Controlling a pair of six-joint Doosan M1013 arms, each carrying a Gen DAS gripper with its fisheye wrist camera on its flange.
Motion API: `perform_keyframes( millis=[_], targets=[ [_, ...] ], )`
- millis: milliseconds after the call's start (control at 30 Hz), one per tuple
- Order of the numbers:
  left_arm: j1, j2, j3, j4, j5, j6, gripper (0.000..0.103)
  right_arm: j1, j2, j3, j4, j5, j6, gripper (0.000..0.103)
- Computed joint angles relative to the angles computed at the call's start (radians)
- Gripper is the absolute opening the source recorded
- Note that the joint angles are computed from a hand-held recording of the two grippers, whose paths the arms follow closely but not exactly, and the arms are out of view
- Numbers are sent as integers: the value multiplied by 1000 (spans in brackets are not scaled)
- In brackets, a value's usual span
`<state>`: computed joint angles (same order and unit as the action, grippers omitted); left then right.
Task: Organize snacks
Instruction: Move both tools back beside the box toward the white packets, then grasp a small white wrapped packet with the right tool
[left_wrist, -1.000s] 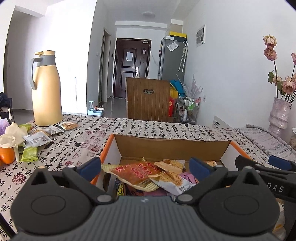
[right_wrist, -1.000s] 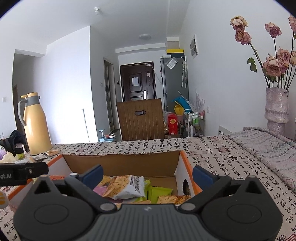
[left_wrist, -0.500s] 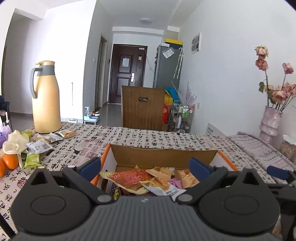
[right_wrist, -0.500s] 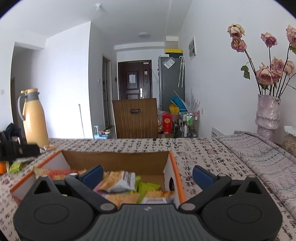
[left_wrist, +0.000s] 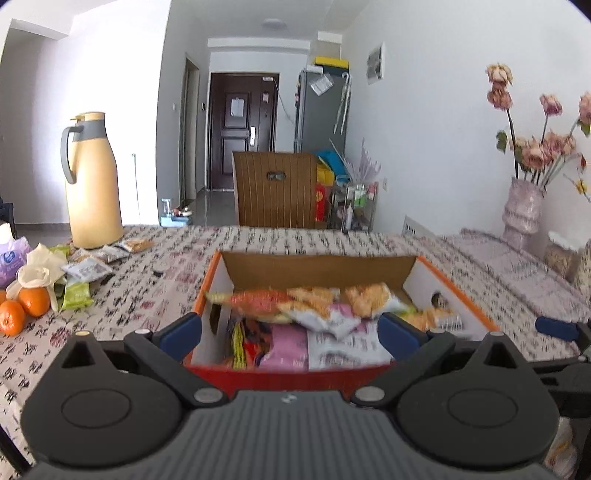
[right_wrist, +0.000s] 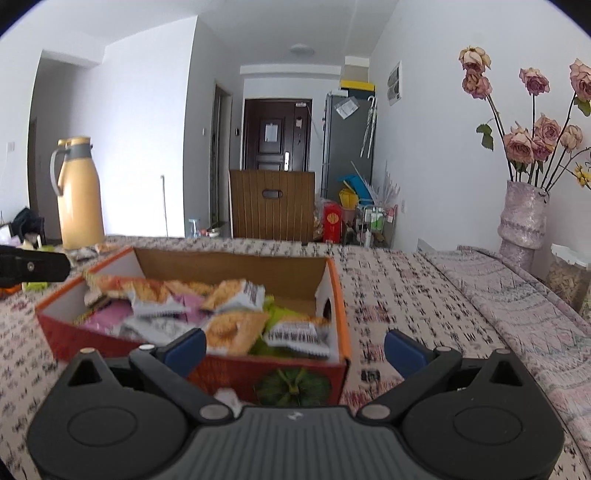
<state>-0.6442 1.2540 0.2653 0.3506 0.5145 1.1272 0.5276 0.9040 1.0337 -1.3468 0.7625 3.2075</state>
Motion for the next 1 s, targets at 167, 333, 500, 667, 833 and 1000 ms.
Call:
perform_keyframes(
  millis=[167, 333, 500, 667, 833, 1000],
  targets=[
    [2, -45, 105, 7, -6, -4, 103, 5, -11, 34, 51, 16, -37, 103],
    [7, -50, 131, -7, 18, -15, 103, 6, -13, 48, 105, 31, -84, 103],
    [12, -23, 91, -48, 69, -1, 103, 1, -12, 40, 144, 12, -89, 103],
    [17, -15, 84, -68, 72, -8, 103, -7, 7, -7, 225, -27, -155, 103],
    [18, -8, 78, -76, 72, -9, 103, -14, 42, -76, 334, -41, -256, 103],
    [19, 0, 68, -91, 77, -5, 103, -20, 67, -116, 401, -42, -315, 99]
  ],
)
